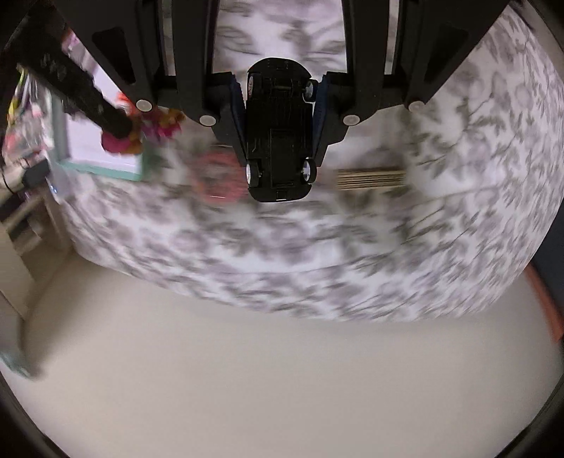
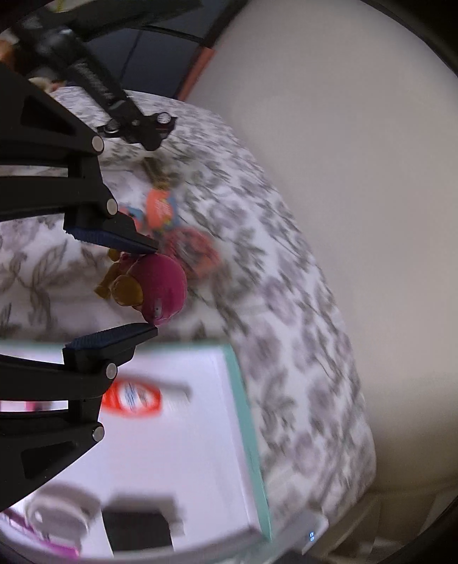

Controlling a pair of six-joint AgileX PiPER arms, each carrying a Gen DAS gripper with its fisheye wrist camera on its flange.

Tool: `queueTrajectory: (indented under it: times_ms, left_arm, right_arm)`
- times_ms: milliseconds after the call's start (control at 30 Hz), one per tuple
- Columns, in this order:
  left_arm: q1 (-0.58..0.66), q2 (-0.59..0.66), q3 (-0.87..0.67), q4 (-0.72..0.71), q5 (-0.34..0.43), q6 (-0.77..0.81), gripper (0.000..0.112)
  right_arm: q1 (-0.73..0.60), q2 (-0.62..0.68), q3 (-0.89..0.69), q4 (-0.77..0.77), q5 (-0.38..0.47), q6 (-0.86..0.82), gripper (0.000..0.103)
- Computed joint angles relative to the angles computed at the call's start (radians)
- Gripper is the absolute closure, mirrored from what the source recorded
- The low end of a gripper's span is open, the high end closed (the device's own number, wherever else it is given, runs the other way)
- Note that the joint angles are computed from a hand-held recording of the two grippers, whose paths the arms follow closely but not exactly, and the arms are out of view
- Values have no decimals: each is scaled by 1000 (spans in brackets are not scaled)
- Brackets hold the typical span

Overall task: Organize rigid objects
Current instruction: 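Carry the black car and pink-haired figure into the tray and open both grippers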

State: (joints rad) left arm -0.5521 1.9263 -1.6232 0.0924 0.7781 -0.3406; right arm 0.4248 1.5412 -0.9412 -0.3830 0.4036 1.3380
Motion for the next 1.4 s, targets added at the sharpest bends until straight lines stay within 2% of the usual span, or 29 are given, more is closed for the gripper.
queueTrajectory:
  times_ms: [167,267,533,667,833,933,1033,1400]
  left_arm:
    - [-127,53,-63,-25,22,30,78]
    - [-183,99,-102,-28,42,26,78]
    - [-285,186,-186,-47,87,31,78]
    - [-320,223,-215,-45,107,36,78]
    - [-338,255,-246,-52,144,50,78]
    - [-332,257,-254,-58,155,53,75]
    - [-313,244,-250,-73,152,50,70]
    - [-152,159,-198,-66,149,-61,68]
  right_arm:
    - [-79,-122,70,-15,121,-20,60]
    - [-145,-182,118,17,163,-81,60]
    - [-361,-240,233,253,151,-339,60]
    - [-393,-244,250,271,160,-374,58]
    - [-368,-253,234,212,195,-322,58]
    - [-350,-250,221,179,209,-290,51]
    - [-329,-247,207,155,216,-267,47]
    - [-116,-146,75,-47,273,-89,31]
